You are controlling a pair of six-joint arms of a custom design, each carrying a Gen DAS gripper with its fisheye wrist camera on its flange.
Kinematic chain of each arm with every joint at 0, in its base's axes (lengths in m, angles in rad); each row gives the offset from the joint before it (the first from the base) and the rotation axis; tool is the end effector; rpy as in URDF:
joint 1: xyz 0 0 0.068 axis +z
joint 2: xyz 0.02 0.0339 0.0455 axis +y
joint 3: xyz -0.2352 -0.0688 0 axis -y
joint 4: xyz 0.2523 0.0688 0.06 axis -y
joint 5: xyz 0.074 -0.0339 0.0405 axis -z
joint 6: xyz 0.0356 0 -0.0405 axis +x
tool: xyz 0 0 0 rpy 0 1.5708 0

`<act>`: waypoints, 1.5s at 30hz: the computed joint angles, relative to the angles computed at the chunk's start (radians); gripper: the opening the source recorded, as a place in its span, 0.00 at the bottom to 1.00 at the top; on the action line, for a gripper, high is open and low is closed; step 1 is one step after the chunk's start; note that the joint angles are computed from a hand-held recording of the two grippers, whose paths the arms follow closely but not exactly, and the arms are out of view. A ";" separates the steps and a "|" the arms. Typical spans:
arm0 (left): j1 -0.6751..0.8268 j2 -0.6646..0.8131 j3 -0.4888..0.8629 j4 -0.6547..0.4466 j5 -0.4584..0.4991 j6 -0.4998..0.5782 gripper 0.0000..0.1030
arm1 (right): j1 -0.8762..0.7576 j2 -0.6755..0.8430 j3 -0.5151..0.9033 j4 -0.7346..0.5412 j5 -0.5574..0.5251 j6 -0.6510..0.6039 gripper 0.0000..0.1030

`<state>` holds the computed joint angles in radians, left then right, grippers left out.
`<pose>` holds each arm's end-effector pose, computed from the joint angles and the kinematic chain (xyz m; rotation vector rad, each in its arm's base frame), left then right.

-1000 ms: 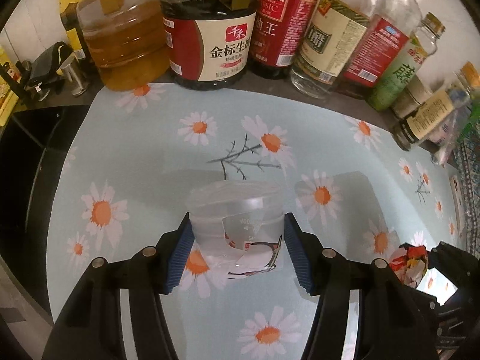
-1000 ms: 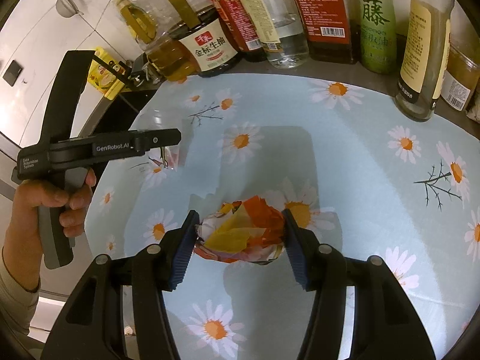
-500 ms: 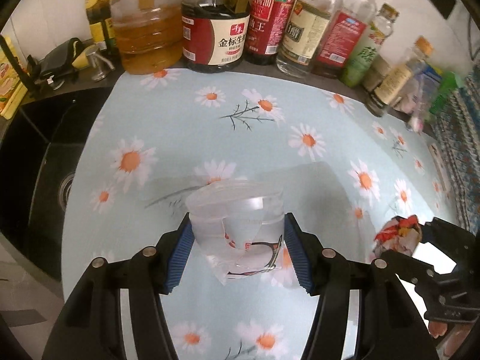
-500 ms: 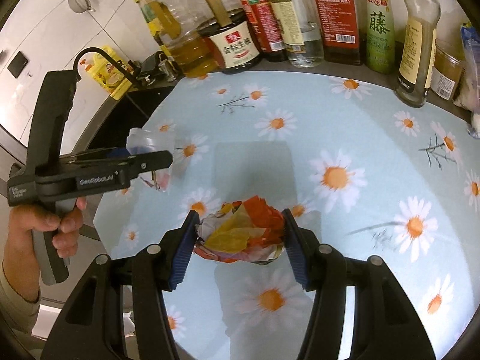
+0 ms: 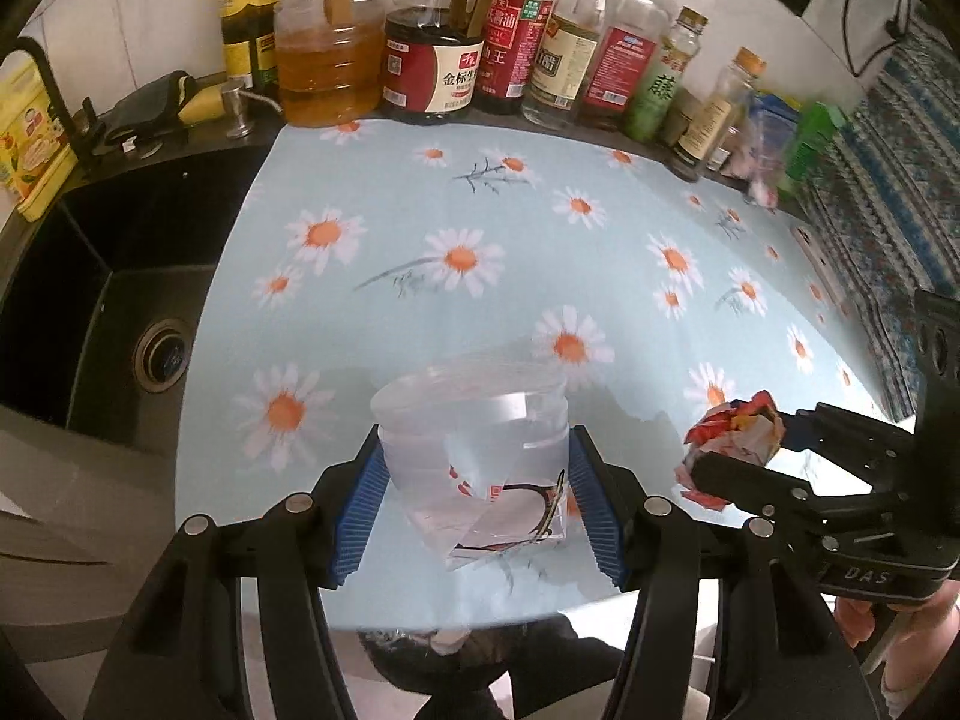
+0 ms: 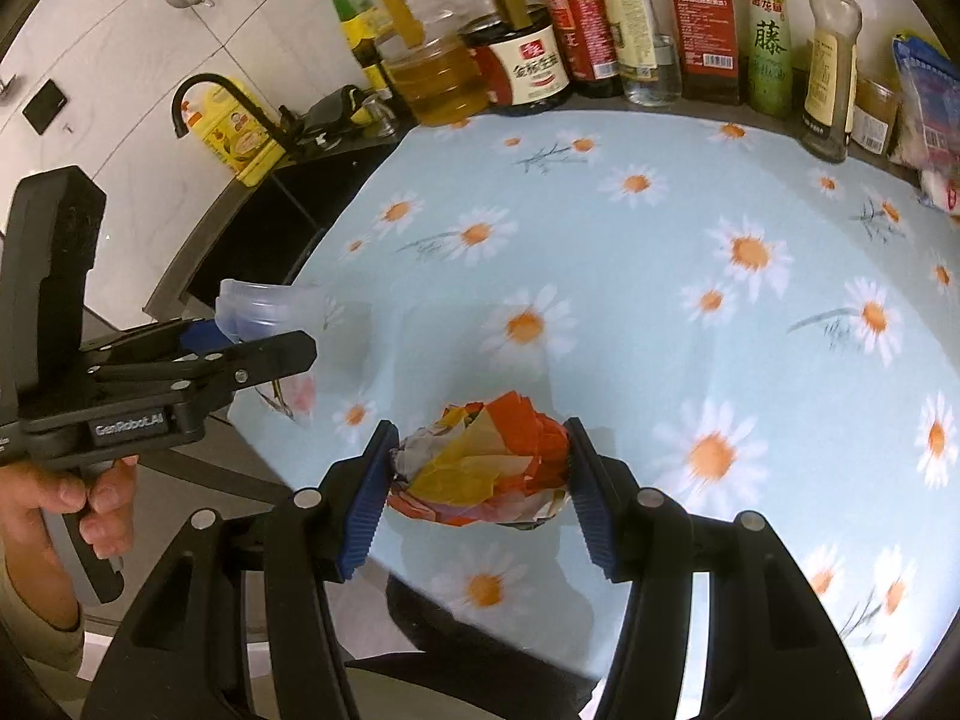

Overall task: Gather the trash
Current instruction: 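Lower both grippers over the black bin and release the cup and wrapper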

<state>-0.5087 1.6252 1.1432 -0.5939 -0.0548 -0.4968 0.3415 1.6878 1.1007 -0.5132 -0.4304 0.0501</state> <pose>0.2946 -0.1620 0.1882 -0.0026 2.6702 -0.2609 0.3144 0.1275 0.1625 -0.5281 2.6315 0.6996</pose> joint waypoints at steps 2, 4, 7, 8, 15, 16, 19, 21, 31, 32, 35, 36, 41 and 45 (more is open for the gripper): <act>-0.003 -0.065 -0.067 0.008 0.007 0.003 0.55 | 0.031 -0.042 -0.044 0.016 0.020 0.032 0.54; -0.007 -0.117 -0.120 0.011 0.013 0.005 0.55 | 0.065 -0.087 -0.095 0.033 0.036 0.071 0.54; -0.015 -0.192 -0.199 0.016 0.024 0.010 0.55 | 0.117 -0.144 -0.163 0.053 0.066 0.121 0.54; -0.019 -0.216 -0.223 0.018 0.028 0.011 0.55 | 0.131 -0.158 -0.182 0.060 0.074 0.135 0.54; -0.057 -0.337 -0.377 0.028 0.054 -0.004 0.55 | 0.233 -0.256 -0.316 0.098 0.123 0.248 0.54; -0.061 -0.353 -0.396 0.031 0.058 -0.009 0.55 | 0.243 -0.265 -0.332 0.104 0.129 0.265 0.54; -0.076 -0.392 -0.459 0.042 0.072 -0.025 0.55 | 0.267 -0.278 -0.368 0.117 0.139 0.300 0.54; -0.086 -0.403 -0.496 0.053 0.081 -0.039 0.55 | 0.280 -0.273 -0.387 0.129 0.139 0.322 0.54; -0.134 -0.431 -0.699 0.156 0.152 -0.132 0.55 | 0.315 -0.197 -0.462 0.212 0.094 0.426 0.55; -0.141 -0.427 -0.716 0.170 0.156 -0.140 0.55 | 0.315 -0.189 -0.462 0.216 0.091 0.428 0.55; -0.146 -0.404 -0.747 0.201 0.170 -0.157 0.55 | 0.323 -0.176 -0.482 0.238 0.071 0.447 0.55; -0.146 -0.393 -0.754 0.213 0.174 -0.158 0.55 | 0.329 -0.171 -0.488 0.246 0.069 0.453 0.55; -0.150 -0.317 -0.759 0.262 0.188 -0.165 0.55 | 0.344 -0.147 -0.508 0.271 0.055 0.484 0.55; -0.131 -0.311 -0.761 0.268 0.197 -0.152 0.56 | 0.345 -0.151 -0.524 0.278 0.038 0.500 0.55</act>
